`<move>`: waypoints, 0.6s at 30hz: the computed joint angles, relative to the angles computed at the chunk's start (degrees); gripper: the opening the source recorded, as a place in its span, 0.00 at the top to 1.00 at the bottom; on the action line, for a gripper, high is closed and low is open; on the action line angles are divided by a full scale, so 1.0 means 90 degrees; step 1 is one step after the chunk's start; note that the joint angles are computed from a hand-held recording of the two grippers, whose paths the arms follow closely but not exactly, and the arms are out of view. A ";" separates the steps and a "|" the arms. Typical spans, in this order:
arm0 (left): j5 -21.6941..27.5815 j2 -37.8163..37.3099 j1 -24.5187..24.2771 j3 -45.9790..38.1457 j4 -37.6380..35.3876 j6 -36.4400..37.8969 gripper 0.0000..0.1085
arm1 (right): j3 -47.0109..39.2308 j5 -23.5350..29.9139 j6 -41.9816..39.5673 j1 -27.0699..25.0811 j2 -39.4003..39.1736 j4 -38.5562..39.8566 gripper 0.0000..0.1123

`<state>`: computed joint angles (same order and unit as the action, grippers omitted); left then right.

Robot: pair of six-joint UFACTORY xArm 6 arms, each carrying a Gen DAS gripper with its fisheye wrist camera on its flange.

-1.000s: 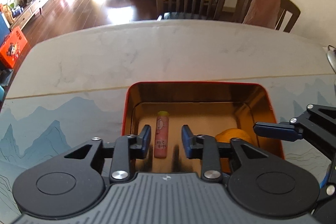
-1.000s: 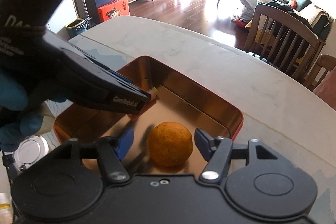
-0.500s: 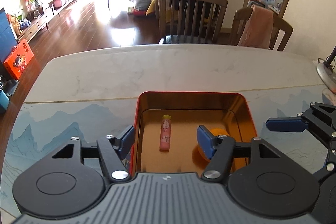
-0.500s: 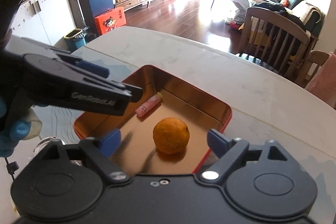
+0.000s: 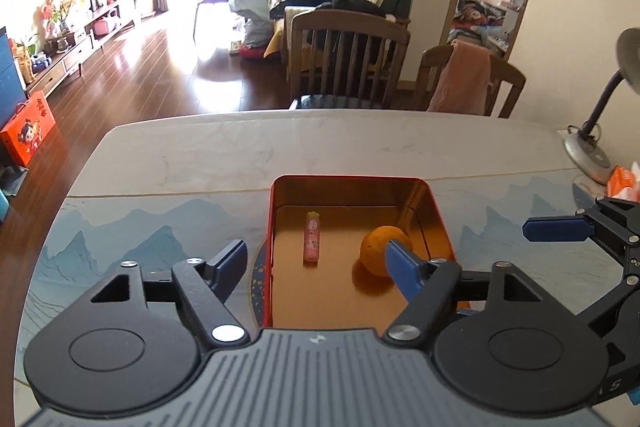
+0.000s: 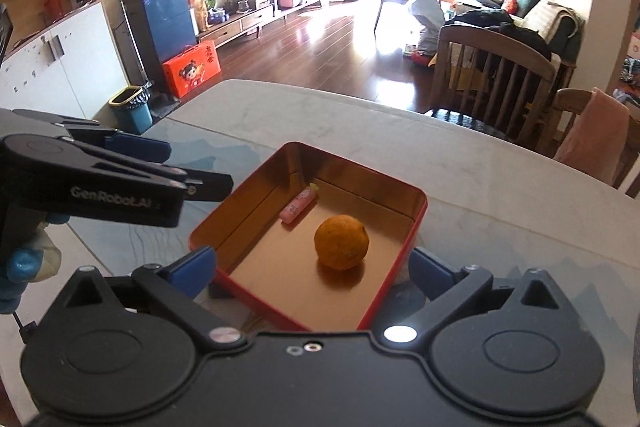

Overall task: Organize rigid objects
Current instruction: 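Grasp the silver round tin with the left gripper while the right gripper grasps the supplement bottle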

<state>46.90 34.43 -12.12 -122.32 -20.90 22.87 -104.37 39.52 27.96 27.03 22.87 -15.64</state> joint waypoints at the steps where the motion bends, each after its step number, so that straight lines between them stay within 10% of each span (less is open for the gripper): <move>1: -0.0071 -0.0165 0.0040 0.0241 -0.0111 0.0123 0.25 | 0.0079 -0.0015 0.0136 0.0047 -0.0070 -0.0064 0.09; 18: -0.0696 -0.2252 0.0790 0.3322 -0.1443 0.2065 0.24 | 0.1709 -0.0432 0.1910 0.0974 -0.1031 -0.1001 0.08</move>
<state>40.63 14.16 -5.01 -92.43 -33.88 41.46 -88.99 35.63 45.15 35.79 13.60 -24.65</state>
